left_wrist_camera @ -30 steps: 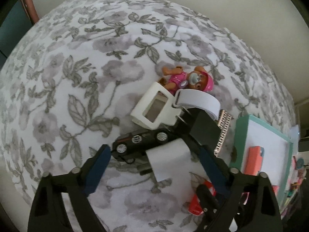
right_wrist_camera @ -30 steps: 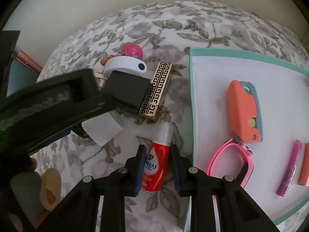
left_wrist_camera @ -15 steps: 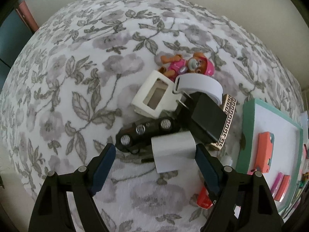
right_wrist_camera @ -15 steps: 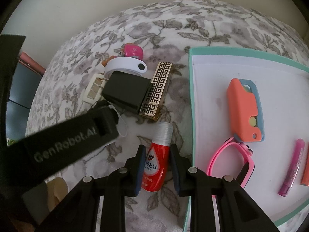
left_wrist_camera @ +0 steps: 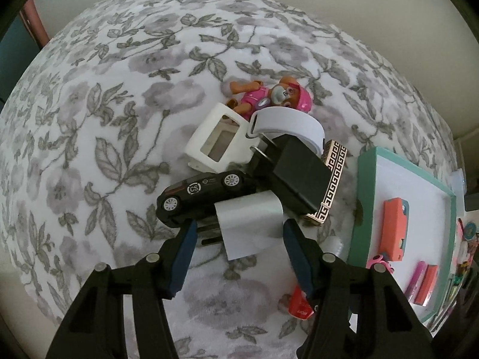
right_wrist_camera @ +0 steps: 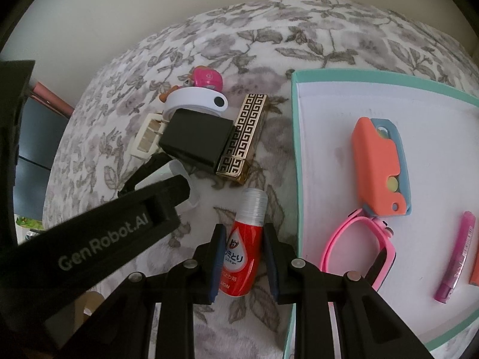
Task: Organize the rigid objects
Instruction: 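Grasp the white cube charger with the left gripper while the right gripper holds the bottle, then carry the white charger and red bottle over the teal tray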
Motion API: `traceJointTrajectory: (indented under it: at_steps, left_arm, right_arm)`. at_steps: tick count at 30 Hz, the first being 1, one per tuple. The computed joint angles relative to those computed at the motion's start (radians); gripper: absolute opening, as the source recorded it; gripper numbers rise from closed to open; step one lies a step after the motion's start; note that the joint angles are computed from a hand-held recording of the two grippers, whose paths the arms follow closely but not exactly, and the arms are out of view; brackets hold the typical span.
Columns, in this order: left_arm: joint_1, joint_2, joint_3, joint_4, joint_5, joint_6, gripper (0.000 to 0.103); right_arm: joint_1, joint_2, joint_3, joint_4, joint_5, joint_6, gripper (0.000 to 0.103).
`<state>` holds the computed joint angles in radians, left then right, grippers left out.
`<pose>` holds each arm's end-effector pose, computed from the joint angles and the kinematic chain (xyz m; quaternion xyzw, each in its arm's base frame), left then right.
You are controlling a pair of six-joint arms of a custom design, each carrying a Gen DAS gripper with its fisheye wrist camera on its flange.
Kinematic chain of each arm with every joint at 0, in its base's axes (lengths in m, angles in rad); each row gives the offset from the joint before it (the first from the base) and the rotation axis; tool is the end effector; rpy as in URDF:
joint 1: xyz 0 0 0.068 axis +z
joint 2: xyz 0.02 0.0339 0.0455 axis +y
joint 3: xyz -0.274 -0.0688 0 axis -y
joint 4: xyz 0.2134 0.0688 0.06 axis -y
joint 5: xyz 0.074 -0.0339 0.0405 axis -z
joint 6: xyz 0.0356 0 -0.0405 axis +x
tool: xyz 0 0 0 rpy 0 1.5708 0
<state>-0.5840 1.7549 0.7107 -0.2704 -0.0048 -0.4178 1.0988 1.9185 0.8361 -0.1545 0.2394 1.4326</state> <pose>0.2145 -0.1416 0.1225 0.0820 0.9884 -0.0593 0.1132 0.1449 0.2652 0.1082 0.1822 0.9621 0.1220 0.1619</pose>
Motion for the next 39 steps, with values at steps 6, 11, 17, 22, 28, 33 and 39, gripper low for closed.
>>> traceJointTrajectory:
  at_steps: [6,11,17,22,28,33,39]
  left_arm:
    - [0.019,0.013,0.038,-0.01,0.032,0.014,0.061]
    - [0.031,-0.033,0.039,-0.028,0.039,0.015,0.061]
    - [0.039,-0.108,0.031,-0.033,0.041,0.009,0.061]
    - [0.037,-0.176,0.033,-0.046,0.038,0.009,0.061]
    - [0.02,-0.24,0.033,-0.048,0.031,-0.01,0.061]
    - [-0.053,-0.232,0.041,-0.033,0.04,-0.037,0.061]
    - [-0.2,-0.205,0.073,-0.011,0.003,-0.072,0.061]
  right_arm:
    - [0.003,-0.014,-0.011,0.011,0.002,0.009,0.026]
    - [0.019,-0.034,0.006,-0.037,0.045,0.008,0.026]
    - [0.031,-0.063,-0.007,-0.056,0.078,0.032,0.026]
    - [0.046,-0.139,-0.039,-0.065,0.129,0.055,0.026]
    - [0.077,-0.235,-0.045,-0.187,0.225,0.132,0.026]
    - [0.094,-0.305,-0.076,-0.317,0.281,0.253,0.026]
    - [0.111,-0.406,-0.191,-0.457,0.294,0.472,0.026]
